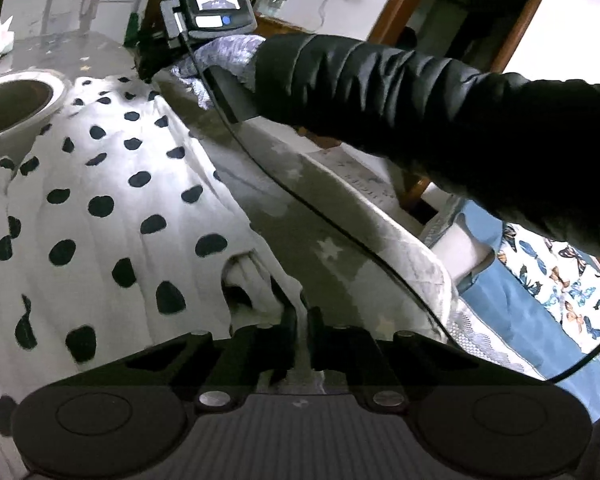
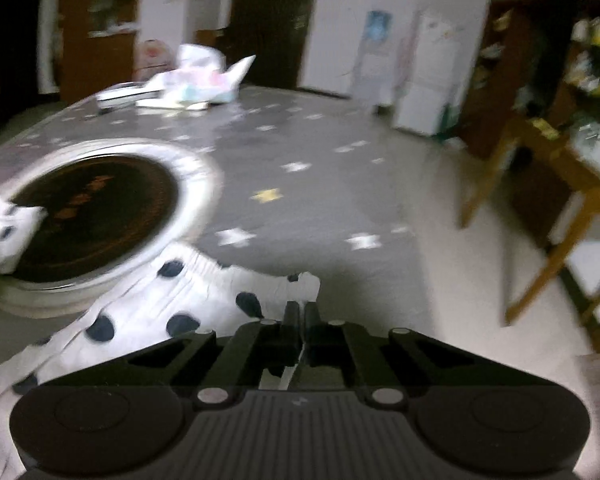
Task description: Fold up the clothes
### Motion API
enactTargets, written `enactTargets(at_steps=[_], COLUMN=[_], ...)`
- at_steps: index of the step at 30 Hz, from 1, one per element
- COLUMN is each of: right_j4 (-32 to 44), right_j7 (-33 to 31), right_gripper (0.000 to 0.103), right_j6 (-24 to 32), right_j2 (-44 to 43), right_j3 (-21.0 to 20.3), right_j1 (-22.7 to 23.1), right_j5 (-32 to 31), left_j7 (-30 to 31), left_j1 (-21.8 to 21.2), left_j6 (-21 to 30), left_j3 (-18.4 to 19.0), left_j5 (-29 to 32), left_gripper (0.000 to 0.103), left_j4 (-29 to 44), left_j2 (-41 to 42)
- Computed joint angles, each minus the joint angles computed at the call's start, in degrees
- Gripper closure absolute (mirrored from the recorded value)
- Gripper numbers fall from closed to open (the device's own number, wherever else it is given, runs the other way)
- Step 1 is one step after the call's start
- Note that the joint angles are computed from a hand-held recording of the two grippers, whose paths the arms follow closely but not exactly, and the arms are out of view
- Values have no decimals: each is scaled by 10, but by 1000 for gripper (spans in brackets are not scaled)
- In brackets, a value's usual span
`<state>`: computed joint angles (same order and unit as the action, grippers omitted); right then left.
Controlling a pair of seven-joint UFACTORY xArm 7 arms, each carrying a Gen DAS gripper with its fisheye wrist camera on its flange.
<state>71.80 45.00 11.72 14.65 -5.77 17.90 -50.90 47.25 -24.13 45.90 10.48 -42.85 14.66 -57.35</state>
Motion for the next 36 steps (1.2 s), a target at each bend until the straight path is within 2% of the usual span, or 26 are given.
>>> enactTargets(at_steps=[3, 4, 7, 10, 11, 13, 18, 21, 23, 26, 30, 36], right_j4=[-4, -6, -21, -47, -59, -89, -177, -234, -267, -319, -376, -432], right_j7=[-3, -3, -11, -52, -90, -161, -381, -504, -572, -635, -662, -674], right_gripper=[99, 96, 94, 92, 90, 81, 75, 73, 69, 67, 66, 65], right_j6=[17, 19, 18, 6, 0, -7, -7, 6, 20, 42, 81, 110], right_j2=[-4, -5, -20, -48, -59, -86, -167, -227, -267, -333, -411, -488], right_j3=[-3, -3, 6, 27, 41, 64, 111, 111, 99, 89, 92, 93], right_j1=[1, 1, -8, -28, -40, -54, -58, -22, 14, 59, 102, 165], right_j5=[-20, -27, -24, 11, 46, 110, 318, 456, 535, 605, 655, 702], left_j7=[2, 1, -2, -6, -9, -17, -39, -51, -58, -68, -74, -58], left_j1=[-3, -2, 5, 15, 22, 34, 66, 95, 116, 150, 188, 213], left_j6=[-1, -1, 5, 11, 14, 20, 33, 47, 45, 35, 3, -38], left_j3=[0, -2, -3, -4, -4, -3, -2, 8, 13, 21, 32, 56], left_j5=[-3, -3, 4, 13, 18, 29, 63, 94, 114, 145, 180, 213], left_gripper=[96, 96, 94, 92, 89, 85, 72, 71, 71, 71, 71, 71], left_j4=[1, 3, 6, 3, 1, -3, -18, -22, -25, -29, -31, -32], left_j2=[7, 10, 8, -6, -15, -32, -93, -129, -142, -152, -139, -102])
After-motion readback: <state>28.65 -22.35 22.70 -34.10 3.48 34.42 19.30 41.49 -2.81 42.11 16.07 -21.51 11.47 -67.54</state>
